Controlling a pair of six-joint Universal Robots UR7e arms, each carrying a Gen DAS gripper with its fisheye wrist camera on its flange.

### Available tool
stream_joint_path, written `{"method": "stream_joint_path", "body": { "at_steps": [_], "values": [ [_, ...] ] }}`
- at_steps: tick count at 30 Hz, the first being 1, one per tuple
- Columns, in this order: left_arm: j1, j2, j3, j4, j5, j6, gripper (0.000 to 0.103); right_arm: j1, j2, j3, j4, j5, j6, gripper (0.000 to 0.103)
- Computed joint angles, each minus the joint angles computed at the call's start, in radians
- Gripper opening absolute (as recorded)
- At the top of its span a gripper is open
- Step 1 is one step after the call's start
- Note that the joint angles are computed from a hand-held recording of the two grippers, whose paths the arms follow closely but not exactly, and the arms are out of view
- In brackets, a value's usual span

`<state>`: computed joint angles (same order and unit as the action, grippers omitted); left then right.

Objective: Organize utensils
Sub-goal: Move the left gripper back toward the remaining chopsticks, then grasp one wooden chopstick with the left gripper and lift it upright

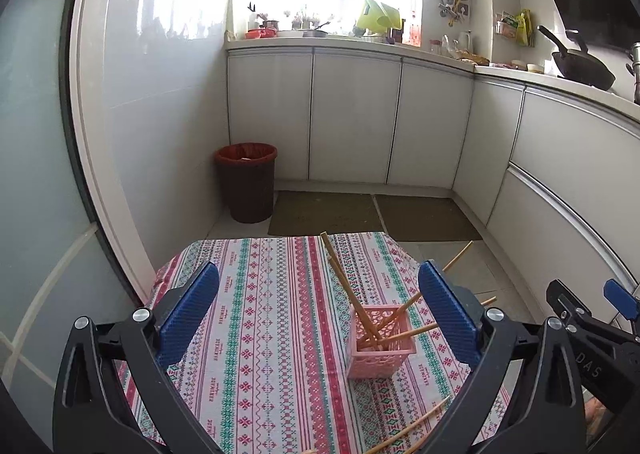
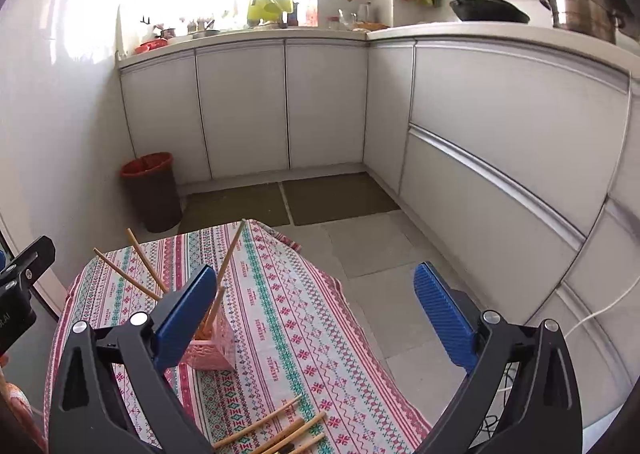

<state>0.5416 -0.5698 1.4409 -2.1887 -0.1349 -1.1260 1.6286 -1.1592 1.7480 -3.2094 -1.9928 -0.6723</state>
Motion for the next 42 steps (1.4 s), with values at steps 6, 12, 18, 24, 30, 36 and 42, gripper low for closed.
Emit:
{"method": "stream_joint_path", "body": {
  "at_steps": [6,12,18,24,30,36,42],
  "values": [
    [0.006,-0.006,0.002,0.051,-0.06,-0.005,0.096,-0.021,-0.032,0.024,0.055,-0.006,0.026,0.096],
    [0.07,0.041,-0.07,-0.027,-0.378,0.262,0.096,-0.064,-0.08,0.042,0.194,-0.037,0.102,0.096],
    [0.137,0.151,-0.208,0.034,-0.646,0.418,0.096,-0.136,-0.104,-0.006,0.496,-0.081,0.272,0.096],
    [0.198,0.269,-0.375,0.114,-0.798,0.434,0.08,-0.196,-0.119,-0.056,0.663,-0.048,0.383,0.096],
    [0.227,0.369,-0.522,0.216,-0.832,0.442,0.052,-0.258,-0.103,-0.15,0.915,0.014,0.544,0.096],
    [0.246,0.427,-0.606,0.325,-0.848,0.448,0.014,-0.288,-0.076,-0.193,1.041,0.043,0.628,0.096],
    [0.241,0.37,-0.48,0.199,-0.824,0.474,0.005,-0.294,-0.039,-0.203,1.054,0.031,0.666,0.092]
  ]
}}
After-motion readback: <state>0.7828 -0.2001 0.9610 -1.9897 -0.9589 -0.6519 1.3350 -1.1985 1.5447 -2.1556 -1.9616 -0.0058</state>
